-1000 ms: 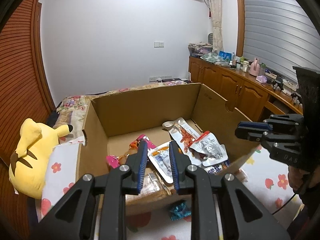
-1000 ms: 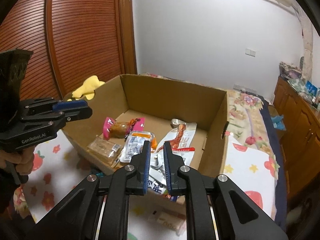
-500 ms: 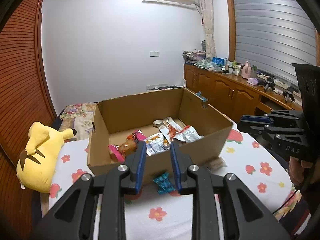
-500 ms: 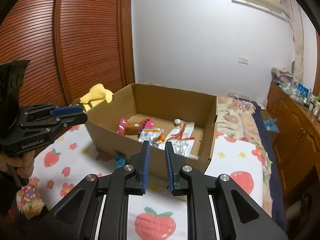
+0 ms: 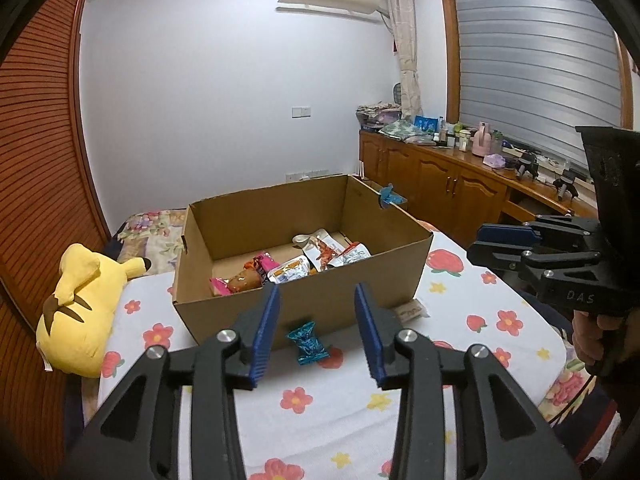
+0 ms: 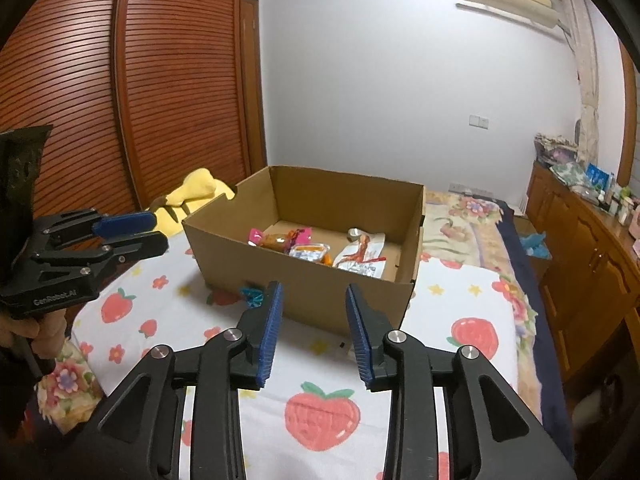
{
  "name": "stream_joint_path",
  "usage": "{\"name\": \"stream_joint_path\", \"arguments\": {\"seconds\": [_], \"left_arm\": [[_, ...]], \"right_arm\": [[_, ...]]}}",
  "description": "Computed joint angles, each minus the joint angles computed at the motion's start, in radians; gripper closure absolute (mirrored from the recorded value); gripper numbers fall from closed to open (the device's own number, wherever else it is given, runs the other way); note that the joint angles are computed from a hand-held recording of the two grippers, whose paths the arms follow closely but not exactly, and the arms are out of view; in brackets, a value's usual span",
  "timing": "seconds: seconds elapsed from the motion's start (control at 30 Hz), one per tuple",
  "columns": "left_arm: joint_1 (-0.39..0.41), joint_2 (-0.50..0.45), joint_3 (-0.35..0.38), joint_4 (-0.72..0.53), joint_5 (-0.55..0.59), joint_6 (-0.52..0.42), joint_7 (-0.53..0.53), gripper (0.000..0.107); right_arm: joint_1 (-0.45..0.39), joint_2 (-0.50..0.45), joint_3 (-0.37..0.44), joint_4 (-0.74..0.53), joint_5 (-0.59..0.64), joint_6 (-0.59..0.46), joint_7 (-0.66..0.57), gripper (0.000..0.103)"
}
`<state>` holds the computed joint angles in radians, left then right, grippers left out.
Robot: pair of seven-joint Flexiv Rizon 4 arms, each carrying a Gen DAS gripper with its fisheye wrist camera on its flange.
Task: Organize snacks
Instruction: 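Lower the left tool onto the teal candy while the right tool reaches the white cookie packet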
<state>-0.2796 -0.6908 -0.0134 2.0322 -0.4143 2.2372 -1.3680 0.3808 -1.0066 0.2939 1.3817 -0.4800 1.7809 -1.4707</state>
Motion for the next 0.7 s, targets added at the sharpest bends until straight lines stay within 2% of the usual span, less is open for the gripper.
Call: {"name": "stream_joint_path", "arguments": {"seconds": [0.07, 0.13, 0.33, 0.47, 0.6, 0.7], "left_arm": [[-0.005, -0.003, 0.002, 0.0, -0.005, 0.002, 0.0, 0.059], [-0.013, -0.003, 0.007, 0.002, -0.02, -0.003, 0.004, 0.059], [0.003, -0.028, -0.006, 0.004, -0.008, -0.017, -0.021, 0.057], [0.022, -0.051, -0.016, -0.011, 0.012, -0.066, -0.032, 0.057], [-0.004, -0.079, 0.01, -0.035, -0.005, -0.103, -0.024, 0.057], [0.011, -0.095, -0.001, -0.045, 0.017, -0.116, -0.036, 0.057]], "right_arm": [[0.005, -0.001, -0.009, 0.002, 0.006, 0.002, 0.003, 0.063], [0.019, -0.004, -0.031, -0.002, 0.017, 0.003, 0.009, 0.053], [0.043, -0.051, -0.069, -0.06, 0.04, -0.038, 0.032, 0.041], [0.054, -0.1, -0.078, -0.127, 0.055, -0.103, 0.041, 0.04], [0.06, -0.162, -0.073, -0.217, 0.076, -0.189, 0.029, 0.04], [0.048, -0.204, -0.03, -0.285, 0.1, -0.258, -0.003, 0.04]]}}
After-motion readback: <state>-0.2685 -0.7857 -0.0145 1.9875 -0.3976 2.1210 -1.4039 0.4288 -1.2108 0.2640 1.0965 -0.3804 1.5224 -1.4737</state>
